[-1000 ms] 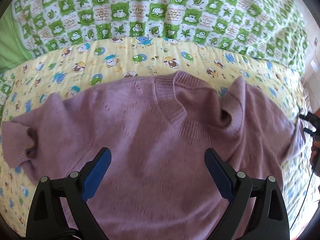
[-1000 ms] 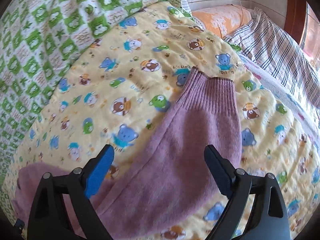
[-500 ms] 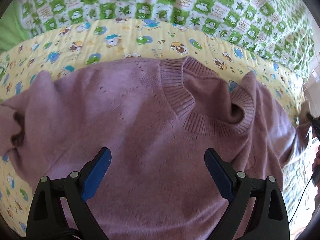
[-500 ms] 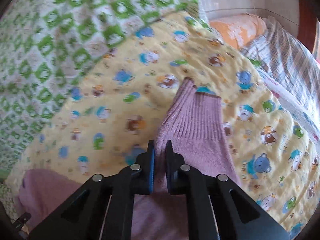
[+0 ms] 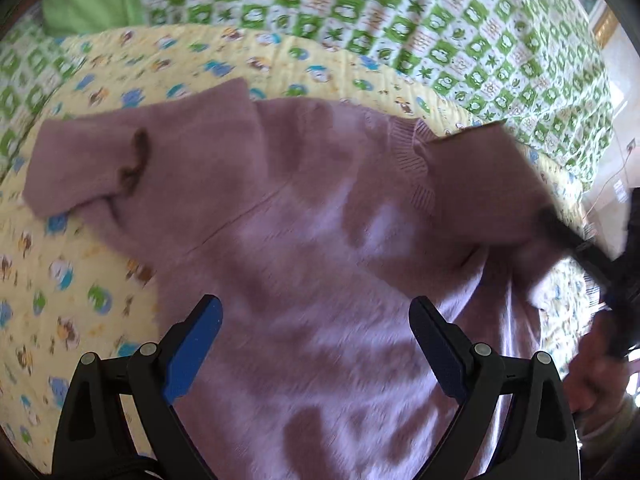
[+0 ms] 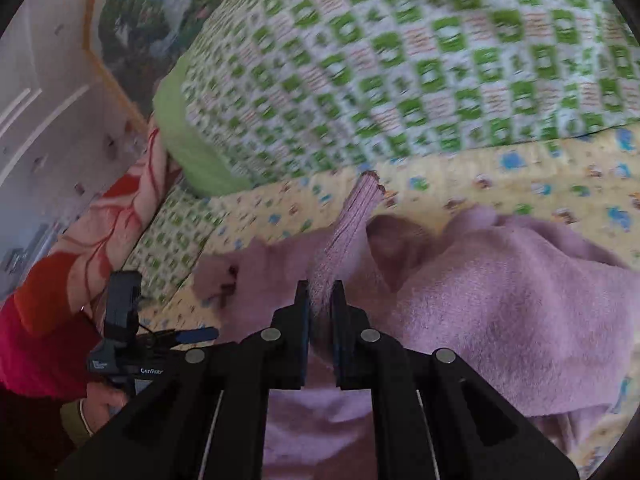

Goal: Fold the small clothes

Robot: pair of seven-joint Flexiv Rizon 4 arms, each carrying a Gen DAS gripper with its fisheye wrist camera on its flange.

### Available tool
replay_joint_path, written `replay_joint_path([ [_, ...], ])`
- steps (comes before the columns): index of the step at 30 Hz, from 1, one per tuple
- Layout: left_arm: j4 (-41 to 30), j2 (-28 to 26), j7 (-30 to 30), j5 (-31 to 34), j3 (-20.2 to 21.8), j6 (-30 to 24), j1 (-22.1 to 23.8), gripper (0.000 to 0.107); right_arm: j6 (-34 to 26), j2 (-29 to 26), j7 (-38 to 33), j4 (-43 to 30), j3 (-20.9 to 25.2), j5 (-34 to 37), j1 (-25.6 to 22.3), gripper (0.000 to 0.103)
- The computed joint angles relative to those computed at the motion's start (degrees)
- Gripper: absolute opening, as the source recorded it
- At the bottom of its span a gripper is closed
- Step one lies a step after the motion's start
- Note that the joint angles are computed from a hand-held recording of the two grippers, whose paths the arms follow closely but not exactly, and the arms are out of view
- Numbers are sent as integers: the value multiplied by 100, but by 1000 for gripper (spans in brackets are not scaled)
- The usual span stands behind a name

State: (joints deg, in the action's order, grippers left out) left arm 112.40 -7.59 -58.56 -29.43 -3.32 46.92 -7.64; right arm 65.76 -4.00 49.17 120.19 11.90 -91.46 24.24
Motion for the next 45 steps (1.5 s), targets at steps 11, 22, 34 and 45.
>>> replay_joint_path([
  [11,-269,-318,-79,-444,-80,-927,115,95,2013,-1541,-329,-779,-349,357,135,34],
  [22,-948,-958,-628,474,-237,-942,-182,23,593,86,501,675,128,647,84,44],
  [34,65,95,1310,-1324,-168,1185,-240,9,-2584,1675,231,1402,1150,3325,440,44],
  [45,29,-200,211,-272,-18,708,98,9,-1448,1564,-232,1872,658,3930,-125,56],
])
